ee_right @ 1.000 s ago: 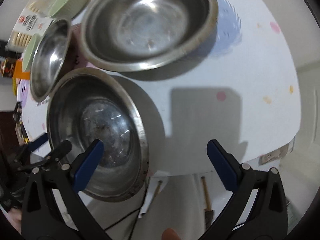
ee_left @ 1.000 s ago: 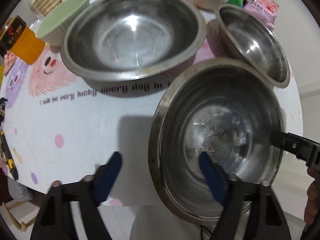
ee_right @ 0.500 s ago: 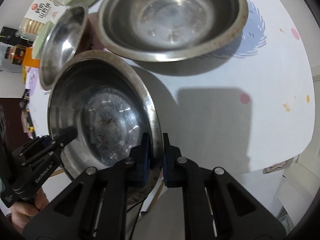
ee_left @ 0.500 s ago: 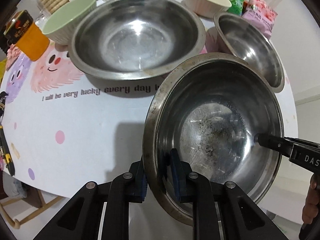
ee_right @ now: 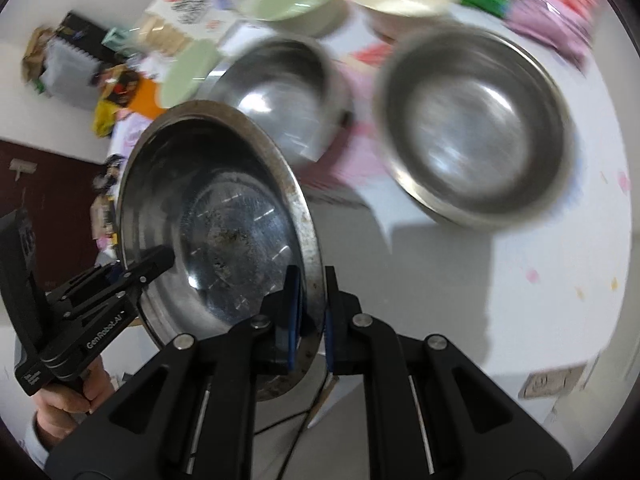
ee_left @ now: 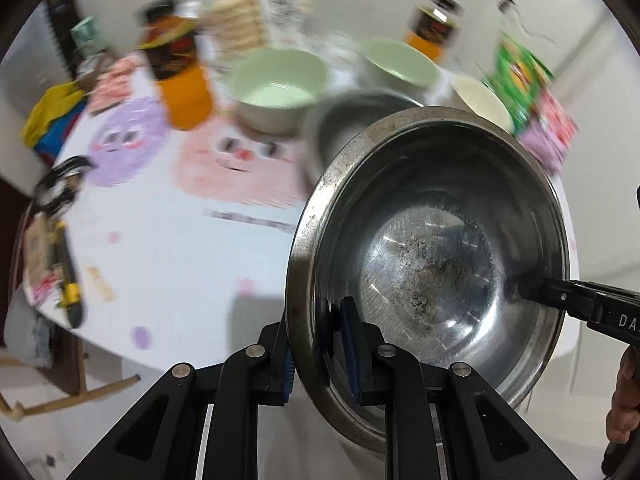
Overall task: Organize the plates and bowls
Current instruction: 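Lift the small steel bowl with both grippers and carry it across the table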
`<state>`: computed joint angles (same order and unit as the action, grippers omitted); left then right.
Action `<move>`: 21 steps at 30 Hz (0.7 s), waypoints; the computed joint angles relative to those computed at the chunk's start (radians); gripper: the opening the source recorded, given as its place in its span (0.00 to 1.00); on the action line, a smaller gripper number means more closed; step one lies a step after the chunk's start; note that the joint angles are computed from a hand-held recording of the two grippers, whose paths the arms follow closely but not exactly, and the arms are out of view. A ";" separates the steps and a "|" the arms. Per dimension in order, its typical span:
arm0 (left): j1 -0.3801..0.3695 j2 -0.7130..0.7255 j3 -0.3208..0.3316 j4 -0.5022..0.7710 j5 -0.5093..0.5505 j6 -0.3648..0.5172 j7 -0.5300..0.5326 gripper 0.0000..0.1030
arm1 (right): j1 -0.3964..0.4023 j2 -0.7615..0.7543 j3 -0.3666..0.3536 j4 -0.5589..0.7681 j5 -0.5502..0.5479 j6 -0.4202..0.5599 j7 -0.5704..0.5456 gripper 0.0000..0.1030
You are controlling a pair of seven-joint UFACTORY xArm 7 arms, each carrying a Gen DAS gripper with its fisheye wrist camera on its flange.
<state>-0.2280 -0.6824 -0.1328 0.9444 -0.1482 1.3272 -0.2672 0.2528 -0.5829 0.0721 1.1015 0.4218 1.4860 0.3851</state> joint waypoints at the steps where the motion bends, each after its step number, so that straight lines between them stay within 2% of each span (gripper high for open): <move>1: 0.014 -0.018 0.019 -0.011 0.015 0.002 0.008 0.19 | 0.014 0.049 0.016 0.034 0.013 -0.026 -0.011 0.11; 8: 0.130 -0.038 0.126 -0.068 0.086 -0.019 0.080 0.19 | 0.099 0.303 0.110 0.184 0.014 -0.143 -0.020 0.12; 9: 0.139 -0.028 0.113 -0.079 0.087 -0.038 0.071 0.19 | 0.109 0.331 0.117 0.196 0.014 -0.154 -0.014 0.12; 14: 0.180 0.010 0.151 -0.124 0.097 -0.103 0.134 0.19 | 0.151 0.455 0.145 0.253 -0.024 -0.191 0.026 0.12; 21: 0.214 0.078 0.185 -0.124 0.080 -0.132 0.228 0.19 | 0.180 0.580 0.153 0.330 -0.051 -0.210 0.098 0.12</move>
<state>-0.0139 -0.6040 0.0519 0.8202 -0.0684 1.1956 -0.0397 0.4333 -0.0034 0.2248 1.4310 0.3705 1.2759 0.4827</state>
